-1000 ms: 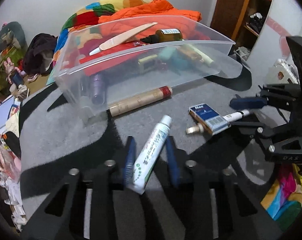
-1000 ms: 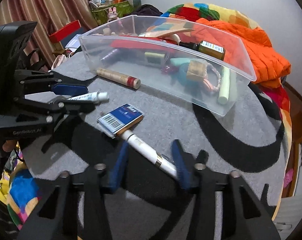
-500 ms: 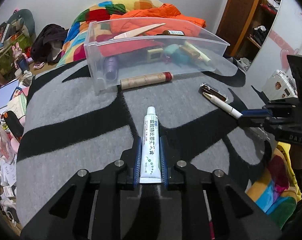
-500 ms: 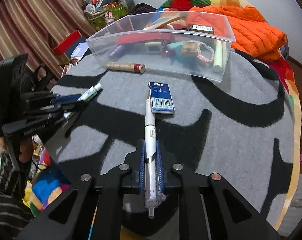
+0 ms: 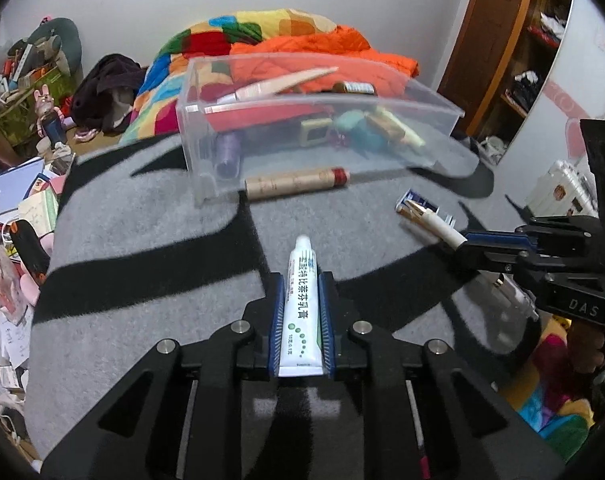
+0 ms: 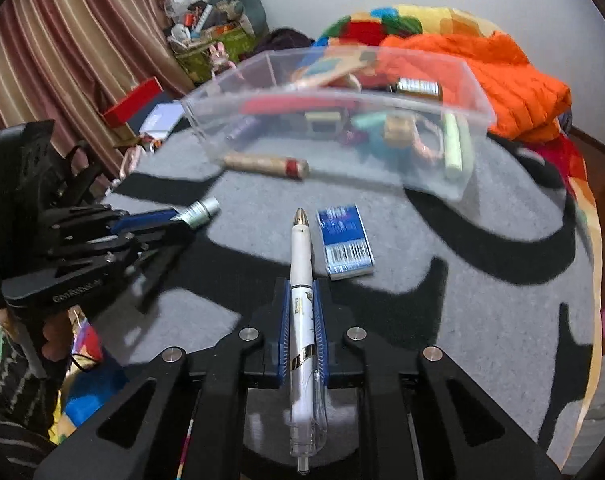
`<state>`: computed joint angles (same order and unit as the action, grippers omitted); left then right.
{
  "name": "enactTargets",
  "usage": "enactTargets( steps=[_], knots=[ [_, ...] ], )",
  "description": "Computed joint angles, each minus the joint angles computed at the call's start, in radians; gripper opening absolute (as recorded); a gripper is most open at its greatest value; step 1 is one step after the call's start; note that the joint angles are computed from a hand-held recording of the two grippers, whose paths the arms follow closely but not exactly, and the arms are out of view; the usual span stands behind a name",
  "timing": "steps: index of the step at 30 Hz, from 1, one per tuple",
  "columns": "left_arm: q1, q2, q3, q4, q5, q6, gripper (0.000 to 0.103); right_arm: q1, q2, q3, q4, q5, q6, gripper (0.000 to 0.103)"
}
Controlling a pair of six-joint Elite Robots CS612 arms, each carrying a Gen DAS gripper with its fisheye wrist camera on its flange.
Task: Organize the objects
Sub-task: 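Lift the white pen and ointment tube toward the clear box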
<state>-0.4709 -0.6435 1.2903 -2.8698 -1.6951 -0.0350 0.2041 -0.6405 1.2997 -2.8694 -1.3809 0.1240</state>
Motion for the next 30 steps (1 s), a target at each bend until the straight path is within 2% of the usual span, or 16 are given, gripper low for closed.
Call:
enactTargets(
  steps=[3, 13, 23, 30],
  knots=[
    [0.001, -0.008, 0.004, -0.043, -0.003, -0.012, 0.016, 0.000, -0.007, 0.000, -0.046, 0.011, 0.010, 0.010],
    [0.001, -0.018, -0.011, -0.152, -0.008, -0.016, 0.016, 0.005, -0.002, -0.053, -0.138, -0.056, 0.031, 0.010],
    [0.004, 0.005, -0.081, -0.162, 0.015, -0.041, 0.016, -0.005, 0.017, -0.123, -0.160, -0.122, 0.035, 0.010],
    [0.013, 0.045, -0.171, -0.118, 0.022, -0.067, 0.016, -0.014, 0.056, -0.209, -0.095, -0.146, 0.020, 0.010]
  ],
)
